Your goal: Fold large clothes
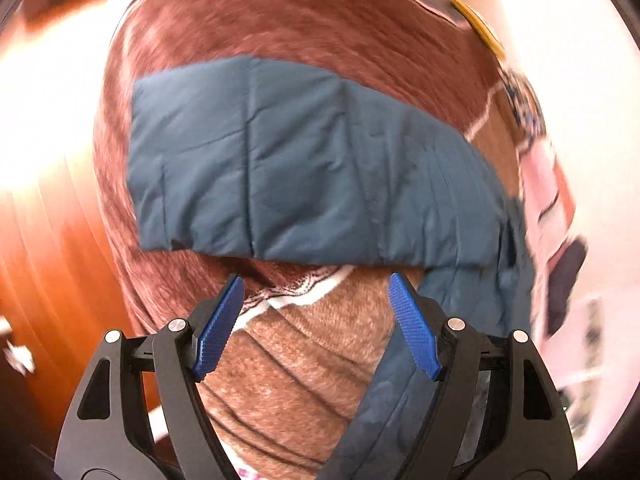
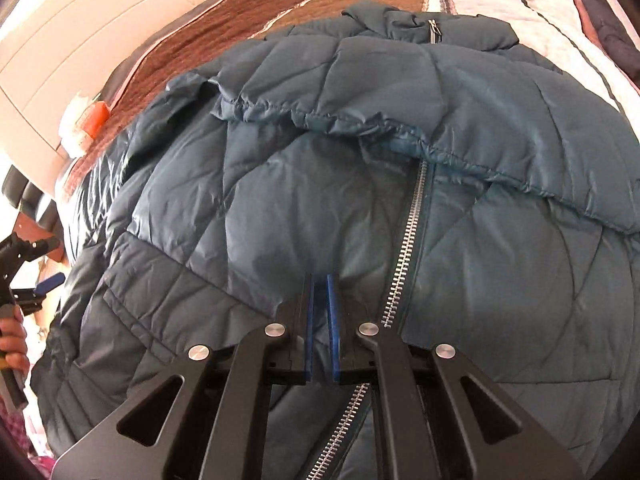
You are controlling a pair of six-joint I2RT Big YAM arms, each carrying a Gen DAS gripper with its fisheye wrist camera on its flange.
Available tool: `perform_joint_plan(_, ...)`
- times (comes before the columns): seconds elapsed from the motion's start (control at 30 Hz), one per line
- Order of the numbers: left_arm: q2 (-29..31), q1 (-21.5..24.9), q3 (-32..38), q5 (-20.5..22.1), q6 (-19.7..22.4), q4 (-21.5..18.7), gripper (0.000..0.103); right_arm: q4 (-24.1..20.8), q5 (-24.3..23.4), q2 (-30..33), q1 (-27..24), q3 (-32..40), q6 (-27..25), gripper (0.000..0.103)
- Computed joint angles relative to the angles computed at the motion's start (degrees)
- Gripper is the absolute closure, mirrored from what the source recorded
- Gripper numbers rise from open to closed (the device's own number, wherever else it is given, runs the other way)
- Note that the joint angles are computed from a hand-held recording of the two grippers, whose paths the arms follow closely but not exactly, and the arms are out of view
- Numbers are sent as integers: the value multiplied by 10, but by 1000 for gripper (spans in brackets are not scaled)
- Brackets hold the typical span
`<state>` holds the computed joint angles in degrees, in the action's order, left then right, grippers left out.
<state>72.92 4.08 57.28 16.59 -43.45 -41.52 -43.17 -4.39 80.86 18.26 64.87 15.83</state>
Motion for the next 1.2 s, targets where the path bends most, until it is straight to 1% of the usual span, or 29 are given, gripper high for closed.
perform_joint_plan(0.07,8,7,-11,28,-38,30,29,0,2,0,1,-1,0,94)
perform_joint_plan(0.13,15,11,-23,42,-80,62,29,0,6,-2,2,-2,-2,94)
perform_joint_plan(0.23,23,17,-41,46,-136,92,29,-2,9,-2,6,-1,-2,94)
perform_joint_plan(0.33,24,26,-62,43,-179,118,29,-1,8,-3,6,-3,0,94)
perform_joint_plan(0.4,29,32,-65,41,-185,125,29,-2,9,-2,7,-3,0,94)
perform_joint_plan(0.47,30,36,-75,43,-196,150,29,-2,10,-1,8,-2,-1,94)
perform_joint_plan(0.5,28,39,-78,43,-198,157,32,-3,10,-1,8,-2,-2,94)
perform_joint_plan(0.53,26,40,-79,38,-199,158,42,-2,10,-1,7,-2,-1,94)
perform_joint_plan(0.57,26,38,-78,30,-198,157,47,-2,9,-1,7,-2,0,94)
perform_joint_plan(0.63,27,37,-76,22,-188,148,69,-2,10,0,8,-2,0,94)
perform_joint_plan(0.67,23,37,-78,15,-182,147,73,-2,11,0,9,-2,1,94)
perform_joint_plan(0.73,15,41,-81,10,-171,149,86,-1,10,-1,8,-3,0,94)
perform_joint_plan(0.8,0,48,-83,4,-150,151,92,-1,9,-1,8,-3,0,94)
perform_joint_plan(0.83,-4,47,-81,-3,-142,151,95,-1,9,-1,8,-3,0,94)
perform_joint_plan(0.9,-21,39,-72,-31,-118,148,97,-2,8,-2,8,-4,-1,94)
perform_joint_plan(1.0,-34,27,-43,-60,-69,140,98,-4,2,-5,5,-5,-3,94)
perform_joint_plan(1.07,-43,13,-18,-80,-21,137,98,-3,-3,-11,0,-8,-5,94)
perform_joint_plan(1.1,-41,3,-1,-92,3,135,99,-2,-4,-16,-2,-10,-5,94)
perform_joint_plan(1.13,-42,-11,18,-110,38,134,99,2,-3,-22,-4,-13,-5,94)
perform_joint_plan(1.2,-35,-30,53,-131,85,131,99,9,-1,-37,-12,-20,-7,94)
